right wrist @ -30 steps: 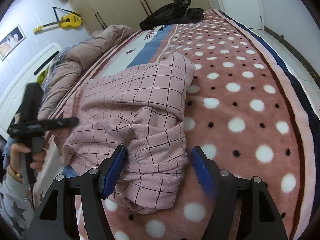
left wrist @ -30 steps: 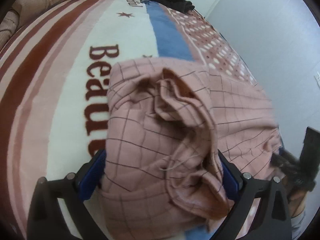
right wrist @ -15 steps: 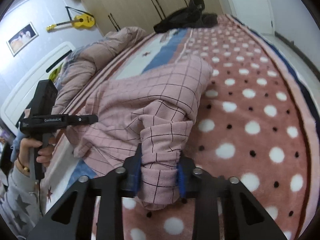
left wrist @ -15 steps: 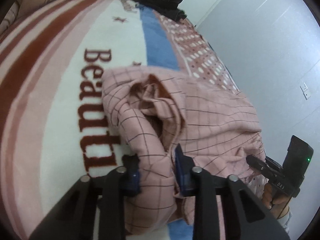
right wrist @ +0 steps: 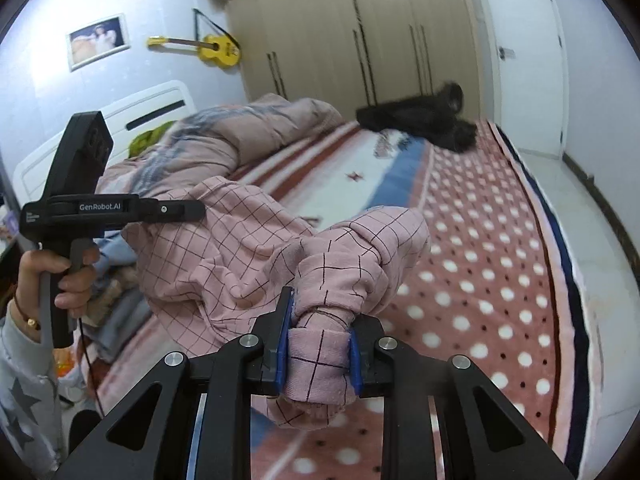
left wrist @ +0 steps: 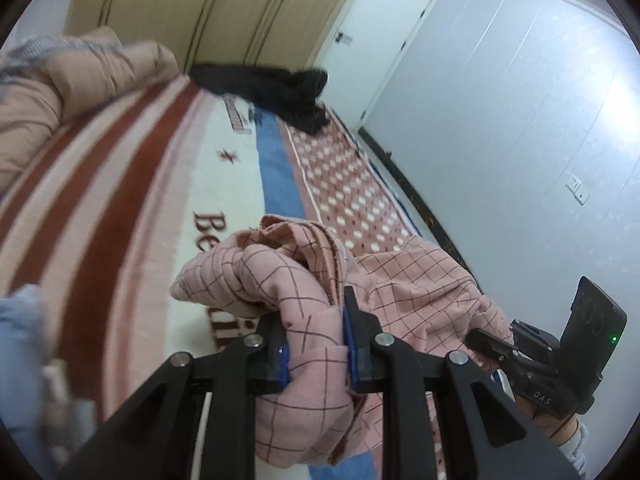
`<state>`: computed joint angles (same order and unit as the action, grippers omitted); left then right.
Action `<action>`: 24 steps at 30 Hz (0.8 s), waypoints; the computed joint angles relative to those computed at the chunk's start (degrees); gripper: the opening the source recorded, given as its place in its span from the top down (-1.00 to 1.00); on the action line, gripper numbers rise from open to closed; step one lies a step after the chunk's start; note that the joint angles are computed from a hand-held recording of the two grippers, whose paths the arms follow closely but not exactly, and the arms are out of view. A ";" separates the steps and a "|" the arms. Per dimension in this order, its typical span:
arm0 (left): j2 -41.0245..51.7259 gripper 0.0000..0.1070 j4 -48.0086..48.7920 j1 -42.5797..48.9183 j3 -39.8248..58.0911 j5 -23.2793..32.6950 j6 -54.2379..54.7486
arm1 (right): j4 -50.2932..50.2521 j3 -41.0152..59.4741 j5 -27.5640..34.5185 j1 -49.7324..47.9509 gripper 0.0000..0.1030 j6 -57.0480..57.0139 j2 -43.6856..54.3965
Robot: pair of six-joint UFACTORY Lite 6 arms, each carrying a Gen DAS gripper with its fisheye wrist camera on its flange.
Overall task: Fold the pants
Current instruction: 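Carry the pants bundle with both grippers onto the clothes stack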
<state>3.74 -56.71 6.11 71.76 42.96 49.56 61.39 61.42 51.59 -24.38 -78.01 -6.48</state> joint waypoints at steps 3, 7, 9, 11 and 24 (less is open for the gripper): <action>-4.59 0.67 1.27 5.24 -0.24 4.11 -0.06 | -2.36 -0.12 -0.67 4.52 0.67 7.08 -6.32; -7.56 0.68 1.43 17.70 3.40 13.16 2.71 | -7.22 3.32 -4.96 16.37 0.67 19.51 -10.49; -6.17 0.68 1.22 23.32 7.12 16.86 4.04 | -12.09 6.90 -9.38 25.72 0.67 27.47 -10.07; -3.08 0.68 0.71 29.39 12.73 21.20 5.36 | -16.72 10.66 -12.63 33.08 0.67 33.85 -8.16; 24.88 0.68 2.21 54.31 43.29 29.88 12.16 | -45.40 42.10 -24.11 67.80 0.67 69.93 22.34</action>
<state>28.63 -54.50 60.42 115.05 72.84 61.72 15.99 103.52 27.47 43.42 -8.08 15.85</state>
